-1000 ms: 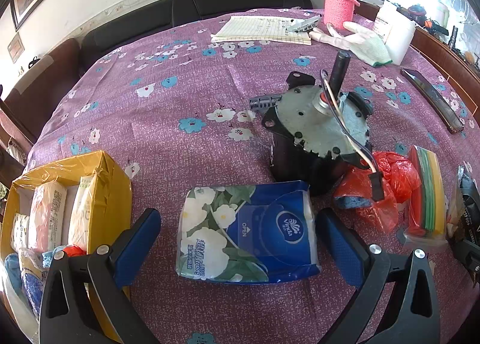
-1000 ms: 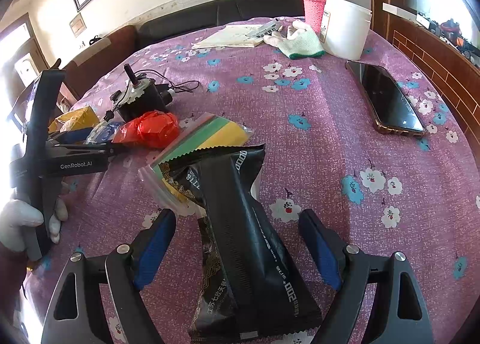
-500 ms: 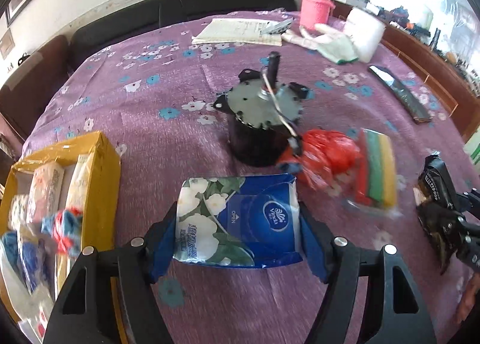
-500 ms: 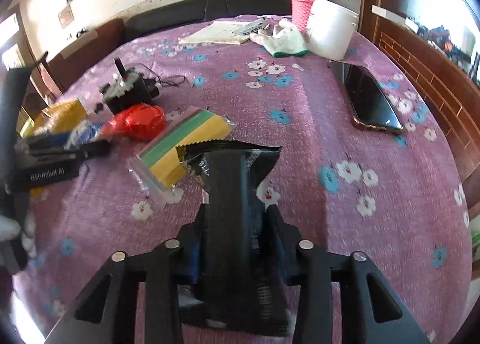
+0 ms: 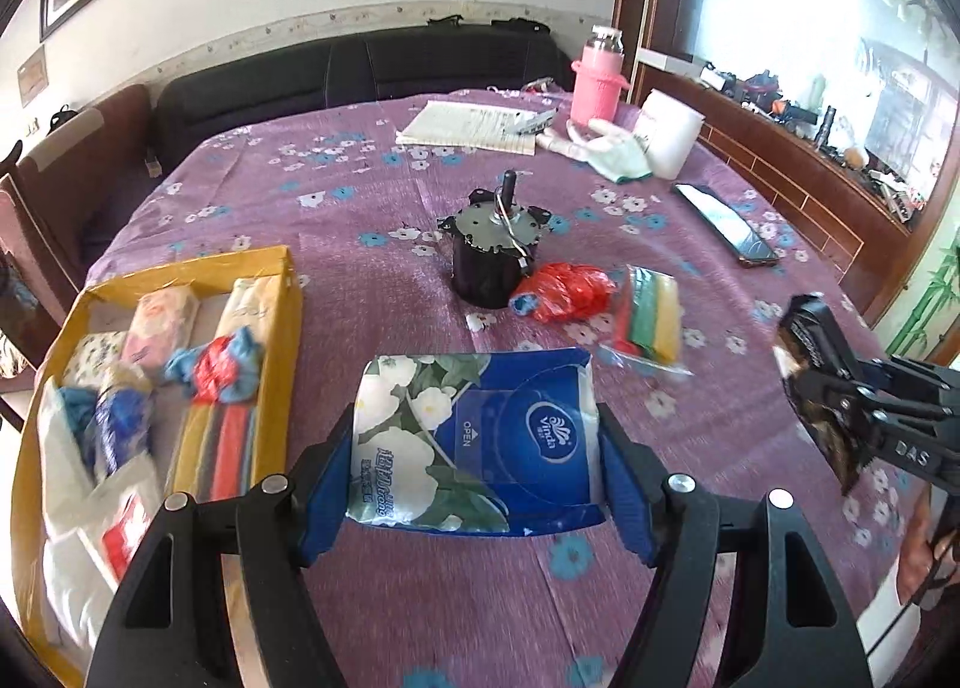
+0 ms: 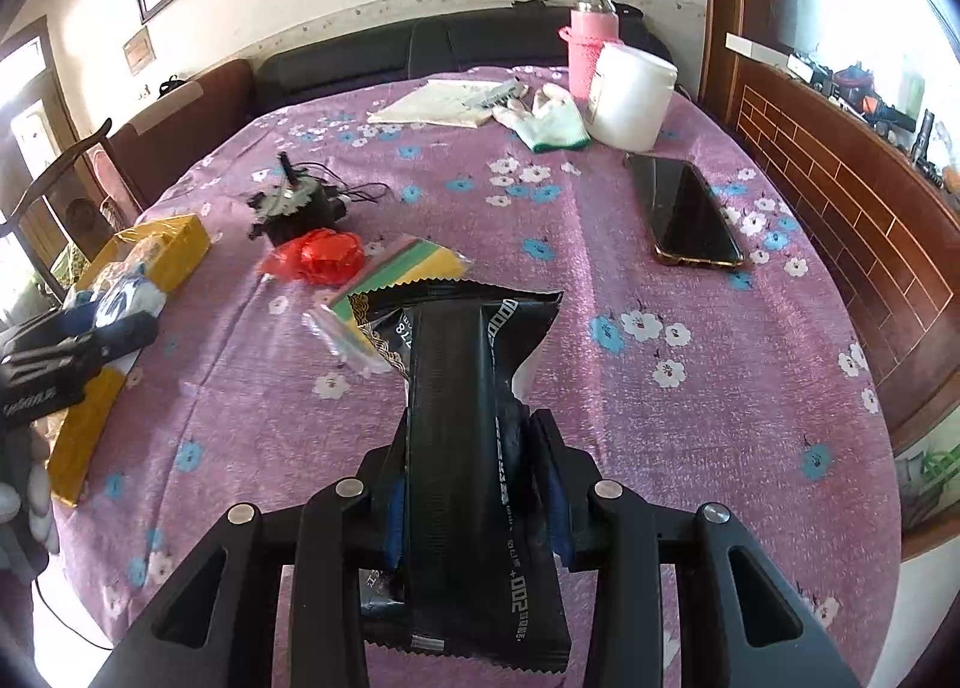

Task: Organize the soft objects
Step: 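Carry the Vinda pack and black packet over the yellow tray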

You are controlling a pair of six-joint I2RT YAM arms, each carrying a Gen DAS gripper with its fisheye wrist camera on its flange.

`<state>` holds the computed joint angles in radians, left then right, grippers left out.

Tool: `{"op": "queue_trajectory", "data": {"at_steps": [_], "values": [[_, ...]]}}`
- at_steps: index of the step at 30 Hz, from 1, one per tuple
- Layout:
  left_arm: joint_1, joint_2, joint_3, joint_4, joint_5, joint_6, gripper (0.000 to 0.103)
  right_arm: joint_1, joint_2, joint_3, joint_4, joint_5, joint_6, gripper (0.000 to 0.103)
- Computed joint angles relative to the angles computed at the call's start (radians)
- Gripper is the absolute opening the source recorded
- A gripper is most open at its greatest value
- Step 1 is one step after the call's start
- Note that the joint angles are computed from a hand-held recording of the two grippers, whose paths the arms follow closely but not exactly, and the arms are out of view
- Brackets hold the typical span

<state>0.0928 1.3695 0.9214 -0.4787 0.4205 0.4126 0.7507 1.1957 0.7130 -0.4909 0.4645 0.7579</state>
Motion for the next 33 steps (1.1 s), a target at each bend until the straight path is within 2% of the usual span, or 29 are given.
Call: {"op": "queue_trajectory", "data": {"at_steps": [8, 14, 22, 33], "values": [[0.143, -0.131, -0.061, -0.13, 0.119, 0.093, 0.072, 0.16, 0.039, 0.102, -0.099, 0.105, 0.077, 0.039], [0.266, -0.17, -0.079, -0.2, 0.207, 0.17, 0.072, 0.253, 0.088, 0.175, -0.156, 0.154, 0.128, 0.039], [0.433, -0.125, -0.048, -0.29, 0.289, 0.292, 0.072, 0.328, 0.18, 0.272, -0.179, 0.178, 0.155, 0.039], [0.627, 0.014, 0.081, -0.352, 0.343, 0.398, 0.072, 0.328, 0.387, 0.451, -0.109, 0.104, 0.06, 0.039]]}}
